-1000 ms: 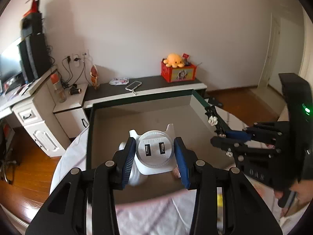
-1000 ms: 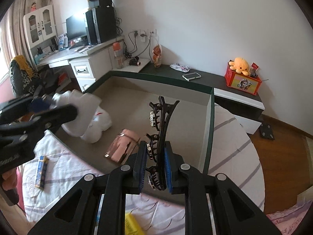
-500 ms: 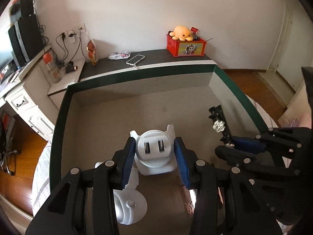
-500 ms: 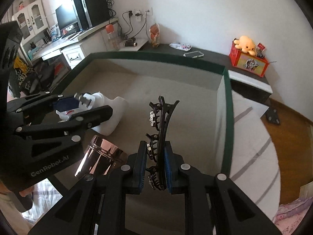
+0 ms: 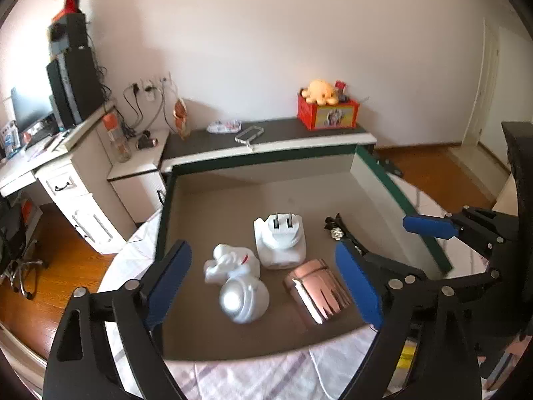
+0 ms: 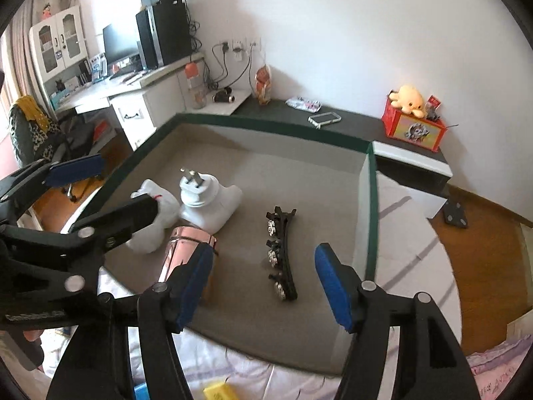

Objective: Organize rigid objects
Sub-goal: 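Withdraw both grippers from the box back over the bed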

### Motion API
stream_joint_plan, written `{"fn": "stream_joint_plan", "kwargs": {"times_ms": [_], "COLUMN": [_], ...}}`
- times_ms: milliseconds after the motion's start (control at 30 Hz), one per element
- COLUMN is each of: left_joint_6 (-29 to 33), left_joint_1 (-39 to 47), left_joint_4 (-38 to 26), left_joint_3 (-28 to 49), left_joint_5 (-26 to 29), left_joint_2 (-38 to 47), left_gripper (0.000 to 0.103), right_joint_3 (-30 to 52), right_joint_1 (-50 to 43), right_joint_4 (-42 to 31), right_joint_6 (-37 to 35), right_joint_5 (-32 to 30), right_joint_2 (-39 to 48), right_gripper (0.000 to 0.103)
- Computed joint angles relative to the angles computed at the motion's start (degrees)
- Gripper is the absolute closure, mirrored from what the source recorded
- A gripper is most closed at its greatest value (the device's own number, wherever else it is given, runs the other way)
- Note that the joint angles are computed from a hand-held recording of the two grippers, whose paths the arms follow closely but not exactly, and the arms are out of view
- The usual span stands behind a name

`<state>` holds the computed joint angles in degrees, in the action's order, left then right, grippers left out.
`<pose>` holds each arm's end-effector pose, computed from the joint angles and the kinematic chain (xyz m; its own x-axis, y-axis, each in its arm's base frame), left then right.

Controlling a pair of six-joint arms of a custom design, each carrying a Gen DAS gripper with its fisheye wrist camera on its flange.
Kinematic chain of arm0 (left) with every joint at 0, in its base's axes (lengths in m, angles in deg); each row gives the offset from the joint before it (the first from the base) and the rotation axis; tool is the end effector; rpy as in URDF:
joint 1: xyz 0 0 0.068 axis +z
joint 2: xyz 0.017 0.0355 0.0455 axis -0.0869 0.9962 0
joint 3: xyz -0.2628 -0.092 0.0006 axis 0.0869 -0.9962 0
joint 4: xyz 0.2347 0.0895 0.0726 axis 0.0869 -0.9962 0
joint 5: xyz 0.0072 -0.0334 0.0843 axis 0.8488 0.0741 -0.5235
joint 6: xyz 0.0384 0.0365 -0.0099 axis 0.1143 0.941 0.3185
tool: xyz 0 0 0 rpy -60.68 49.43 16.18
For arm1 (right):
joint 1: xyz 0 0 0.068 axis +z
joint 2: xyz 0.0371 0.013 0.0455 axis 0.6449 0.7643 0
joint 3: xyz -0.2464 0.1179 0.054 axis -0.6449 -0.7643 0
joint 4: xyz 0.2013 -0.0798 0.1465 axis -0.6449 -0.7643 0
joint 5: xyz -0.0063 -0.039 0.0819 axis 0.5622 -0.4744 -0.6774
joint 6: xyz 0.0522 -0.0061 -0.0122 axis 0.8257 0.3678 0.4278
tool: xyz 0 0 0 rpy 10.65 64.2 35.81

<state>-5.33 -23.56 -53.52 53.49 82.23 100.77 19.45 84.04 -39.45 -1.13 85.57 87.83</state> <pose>0.3465 -0.1256 0.1770 -0.4992 0.4223 -0.7567 0.6242 0.7809 0.0240 0.2486 0.2136 0.1519 -0.7320 0.1422 -0.6663 0.1592 0.9866 0.0356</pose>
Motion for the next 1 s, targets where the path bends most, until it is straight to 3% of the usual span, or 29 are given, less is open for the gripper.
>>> {"fn": "stream_joint_plan", "kwargs": {"times_ms": [300,500,600,633,700,767,867,1000], "left_joint_6": [0.56,2.08,2.20,2.86,4.28,6.87,12.29,16.62], "left_joint_1": [3.96,9.54,16.38,19.13,24.29,29.63,35.32,40.89], "left_joint_4": [1.34,-0.07,-2.60,-4.26,-7.93,-11.80,-16.80,-21.51], "left_joint_3": [-15.57,-28.63,-33.86,-35.35,-38.00,-39.64,-40.78,-40.53], "left_joint_5": [1.89,3.17,8.68,11.02,14.83,19.04,23.17,27.36], "left_joint_2": [-18.84,-38.76,-49.48,-52.82,-58.52,-62.54,-67.34,-71.15], "left_gripper": [0.002,0.000,0.000,0.000,0.000,0.000,0.000,0.000], "right_joint_3": [3.38,7.08,12.27,15.72,21.17,25.06,28.32,29.27], "right_joint_1": [12.46,24.88,32.96,35.60,39.20,41.23,43.75,44.68], "right_joint_4": [-13.51,-26.62,-39.60,-47.10,-58.33,-64.61,-70.54,-69.78], "right_joint_6": [12.71,27.39,41.35,48.73,59.67,66.03,73.42,73.94], "right_joint_5": [11.51,19.98,27.61,29.66,30.63,30.16,29.51,28.19], "right_joint_2": [-3.09,-3.86,-0.29,2.60,7.73,11.57,15.36,16.27], "right_gripper": [0.024,0.024,0.020,0.019,0.019,0.019,0.019,0.019]}}
